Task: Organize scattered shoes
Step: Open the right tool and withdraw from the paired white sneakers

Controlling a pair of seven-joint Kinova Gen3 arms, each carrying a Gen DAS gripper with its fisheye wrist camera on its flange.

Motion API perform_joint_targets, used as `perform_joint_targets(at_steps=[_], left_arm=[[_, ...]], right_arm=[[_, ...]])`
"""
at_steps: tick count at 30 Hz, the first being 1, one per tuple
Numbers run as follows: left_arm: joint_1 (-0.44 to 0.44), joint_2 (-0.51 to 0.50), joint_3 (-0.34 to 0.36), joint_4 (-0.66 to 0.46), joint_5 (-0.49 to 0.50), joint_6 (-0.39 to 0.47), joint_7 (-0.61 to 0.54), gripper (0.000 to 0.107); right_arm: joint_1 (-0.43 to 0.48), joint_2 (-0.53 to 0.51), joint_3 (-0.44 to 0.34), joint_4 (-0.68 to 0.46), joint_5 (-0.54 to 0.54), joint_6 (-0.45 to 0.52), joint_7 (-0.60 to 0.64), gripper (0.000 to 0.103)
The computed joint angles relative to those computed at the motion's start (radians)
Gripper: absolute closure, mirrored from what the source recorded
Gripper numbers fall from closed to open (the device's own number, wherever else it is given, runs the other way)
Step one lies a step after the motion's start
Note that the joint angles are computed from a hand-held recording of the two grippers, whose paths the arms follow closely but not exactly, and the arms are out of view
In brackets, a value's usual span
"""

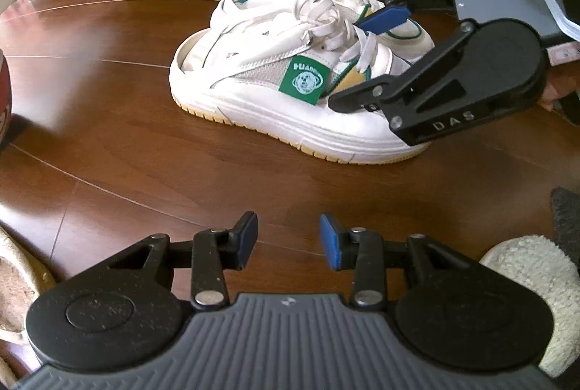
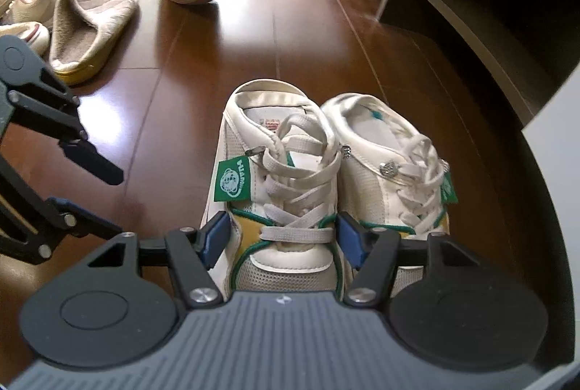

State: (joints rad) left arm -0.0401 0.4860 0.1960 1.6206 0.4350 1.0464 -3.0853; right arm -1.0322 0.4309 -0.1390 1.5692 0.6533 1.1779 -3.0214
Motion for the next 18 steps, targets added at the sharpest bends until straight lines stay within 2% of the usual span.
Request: perform_joint_targets(at_steps=[2,4,7,8,11,12,14,16,18], left_arm=[[-0.005,-0.008,0.000,0.007,-0.003,0.001,-0.012,0.062],[-0.018,-0.025,-0.005,0.014,-0.004,0.001,-0.025,0.062],[-0.035,-0.051,-0.021,0.017,-0.006,0.012,-0.026,0.062],[-0.046,-0.066,-0.032,0.016,-0.011,0.020,-0.025,0.062],[-0.077,-0.122,-0.068,0.013,-0.041,0.032,-0.024,0.062],[-0.091,-0.138,-0.081,0.004,-0.051,0.047,-0.021,0.062],[-0.119,-0.171,-0.111,-0.022,-0.073,0.082,-0.005,0.062],[-0.151,-0.210,-0.145,-0.054,-0.104,0.119,0.013,0.062],[-0.181,-0.244,-0.166,-0.069,-0.114,0.140,0.009,0.060]], right_arm=[[0.003,0.003,-0.003,-0.012,-0.008,0.018,0.024,0.034],[0.000,0.005,-0.004,-0.039,-0.011,0.045,0.049,0.034],[-0.039,0.016,0.010,-0.091,0.019,0.126,0.056,0.027],[-0.029,0.021,0.005,-0.100,0.003,0.136,0.050,0.027],[0.011,0.018,-0.003,-0.113,-0.068,0.141,0.041,0.040],[0.012,0.005,-0.003,-0.111,-0.069,0.141,0.021,0.040],[-0.032,-0.026,0.018,-0.112,-0.020,0.147,-0.023,0.036],[-0.045,-0.033,0.004,-0.144,0.017,0.176,-0.024,0.034],[-0.052,-0.045,-0.008,-0.173,0.046,0.163,-0.010,0.033]])
